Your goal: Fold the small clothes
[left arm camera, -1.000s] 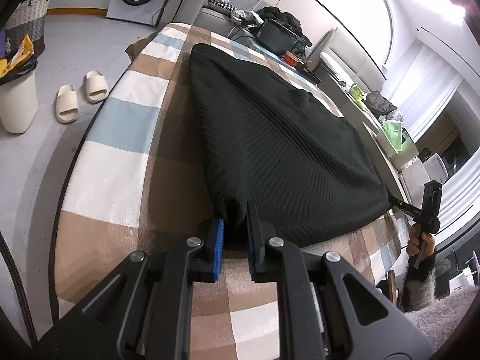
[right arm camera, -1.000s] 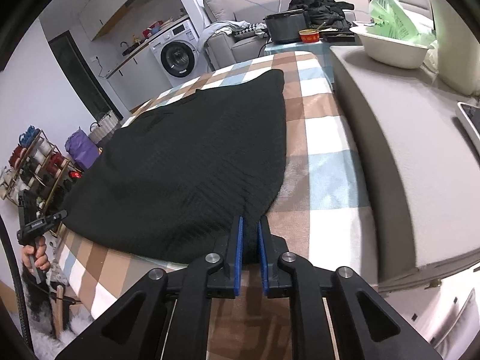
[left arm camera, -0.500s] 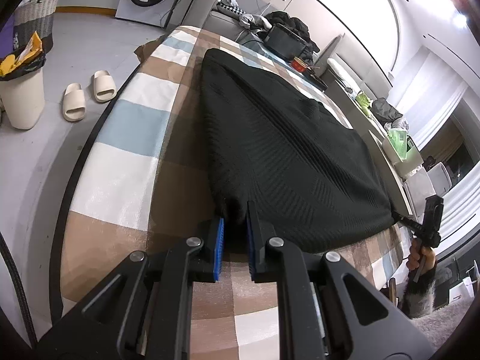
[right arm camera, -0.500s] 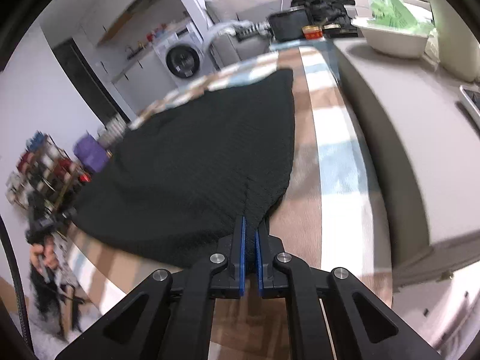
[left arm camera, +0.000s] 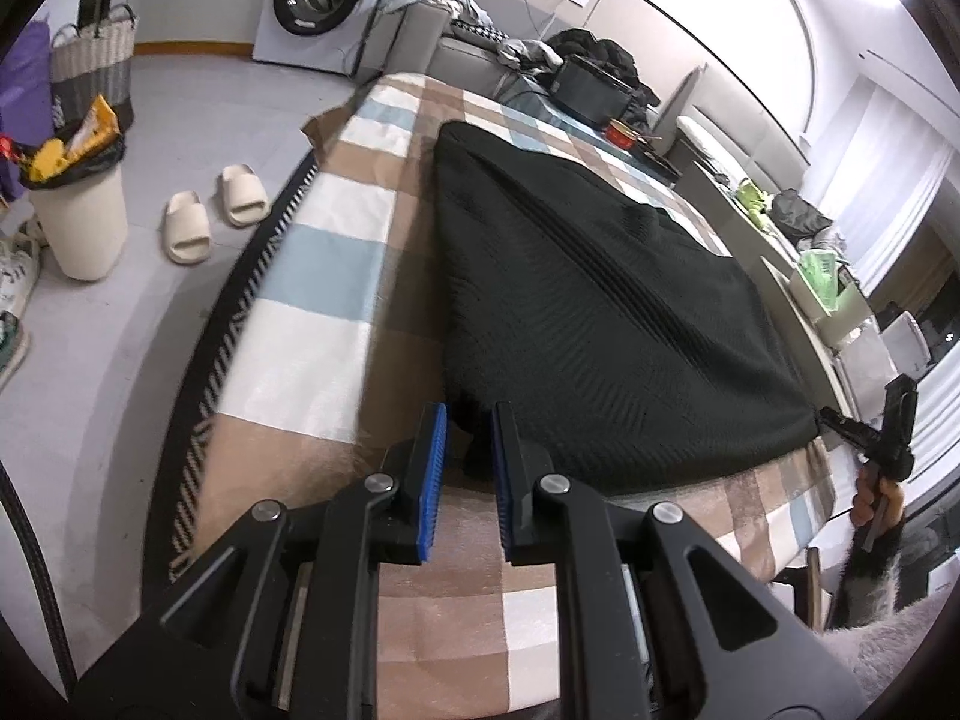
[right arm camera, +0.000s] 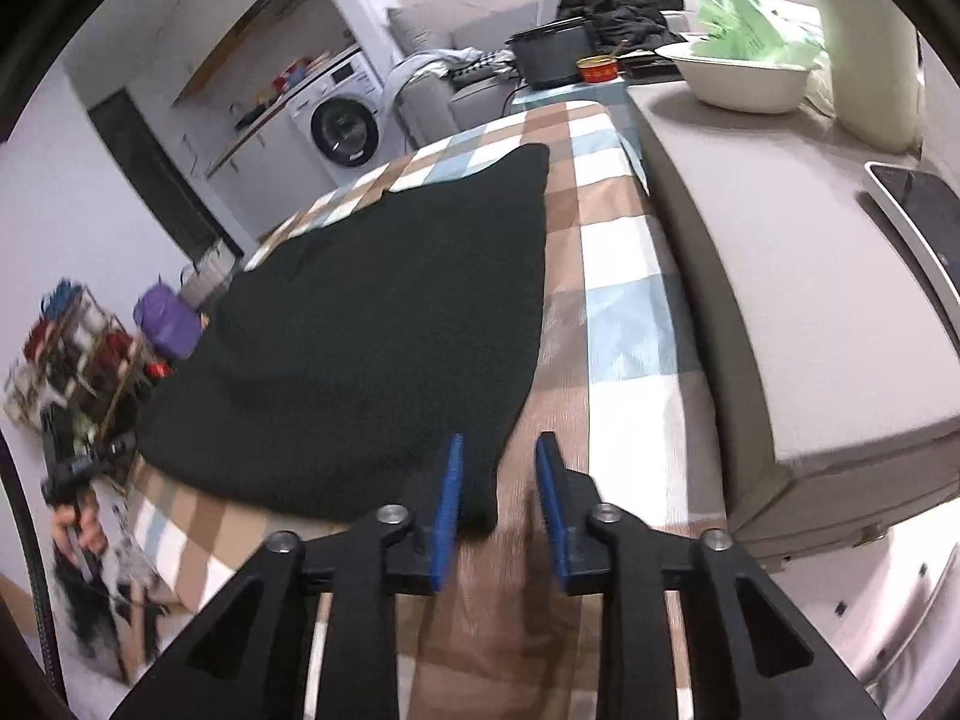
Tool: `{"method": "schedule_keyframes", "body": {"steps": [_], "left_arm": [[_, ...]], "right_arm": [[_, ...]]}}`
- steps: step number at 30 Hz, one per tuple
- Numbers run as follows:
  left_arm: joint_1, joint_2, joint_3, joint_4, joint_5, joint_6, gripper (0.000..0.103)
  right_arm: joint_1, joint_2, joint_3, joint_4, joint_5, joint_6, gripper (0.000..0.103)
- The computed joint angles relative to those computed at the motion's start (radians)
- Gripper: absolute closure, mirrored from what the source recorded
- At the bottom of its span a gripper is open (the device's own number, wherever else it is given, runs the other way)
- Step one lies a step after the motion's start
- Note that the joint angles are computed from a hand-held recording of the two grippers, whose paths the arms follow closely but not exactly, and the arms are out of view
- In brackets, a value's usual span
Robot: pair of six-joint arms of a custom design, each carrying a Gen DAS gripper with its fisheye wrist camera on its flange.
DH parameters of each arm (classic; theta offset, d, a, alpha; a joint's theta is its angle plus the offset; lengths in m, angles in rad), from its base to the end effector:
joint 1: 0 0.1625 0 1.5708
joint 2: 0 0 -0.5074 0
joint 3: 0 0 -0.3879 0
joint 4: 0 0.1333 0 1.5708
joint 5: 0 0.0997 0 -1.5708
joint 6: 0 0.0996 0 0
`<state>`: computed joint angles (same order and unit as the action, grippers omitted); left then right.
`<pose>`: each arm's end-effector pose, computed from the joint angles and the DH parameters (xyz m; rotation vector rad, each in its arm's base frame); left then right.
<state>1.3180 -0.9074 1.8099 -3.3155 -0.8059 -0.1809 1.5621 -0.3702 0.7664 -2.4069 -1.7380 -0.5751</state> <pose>0.0276 -0.7020 0.2844 -0.3320 2.3175 -1.2072 0.1083 -0.9639 0.1500 0.7343 -2.7115 0.5336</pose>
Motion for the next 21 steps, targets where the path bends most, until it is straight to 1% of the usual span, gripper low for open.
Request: {"method": "schedule_keyframes", "body": {"steps": [1,2,3,4,5,9,10,12,14,15,16,17,18,19,20,21], "left_arm": [[-0.007,0.0,-0.001,0.0,0.022,0.003,0.088],[-0.014,0.001,-0.003,-0.006,0.043,0.009,0.08],[-0.02,0.001,-0.004,-0.012,0.058,0.012,0.074],[-0.025,0.001,-0.006,-0.012,0.072,0.011,0.063],[-0.029,0.003,-0.01,-0.015,0.084,0.012,0.056],[-0.049,0.025,-0.04,-0.053,0.13,0.045,0.047],[-0.053,0.033,-0.05,-0.056,0.142,0.052,0.043],[-0.059,0.049,-0.076,-0.057,0.152,0.064,0.038],[-0.062,0.067,-0.113,-0.031,0.158,0.064,0.028],[-0.066,0.08,-0.137,-0.013,0.168,0.059,0.026],[-0.069,0.09,-0.155,-0.004,0.168,0.062,0.023],[-0.072,0.103,-0.176,0.002,0.16,0.072,0.022],[-0.074,0.117,-0.196,0.004,0.154,0.085,0.02],[-0.077,0.128,-0.212,0.005,0.147,0.1,0.017],[-0.079,0.139,-0.227,0.01,0.141,0.111,0.015],[-0.081,0.156,-0.254,0.028,0.13,0.12,0.014]], "right_arm": [[0.002,0.012,-0.024,0.016,0.006,0.006,0.07],[0.003,0.019,-0.038,0.024,0.013,0.009,0.062],[0.004,0.031,-0.059,0.032,0.016,0.012,0.058],[0.006,0.043,-0.08,0.044,0.02,0.015,0.058],[0.008,0.05,-0.095,0.055,0.025,0.016,0.058],[0.013,0.098,-0.184,0.111,0.018,0.036,0.058],[0.013,0.111,-0.208,0.129,0.016,0.043,0.058],[0.014,0.127,-0.238,0.146,0.01,0.057,0.057],[0.013,0.132,-0.251,0.158,0.024,0.071,0.058],[0.013,0.134,-0.257,0.16,0.023,0.077,0.058],[0.014,0.125,-0.24,0.151,0.034,0.069,0.061],[0.017,0.112,-0.211,0.125,0.044,0.043,0.074],[0.017,0.098,-0.178,0.096,0.052,0.026,0.082],[0.017,0.083,-0.148,0.069,0.071,0.007,0.085],[0.017,0.076,-0.142,0.07,0.078,0.0,0.085],[0.018,0.075,-0.143,0.071,0.069,-0.001,0.085]]}}
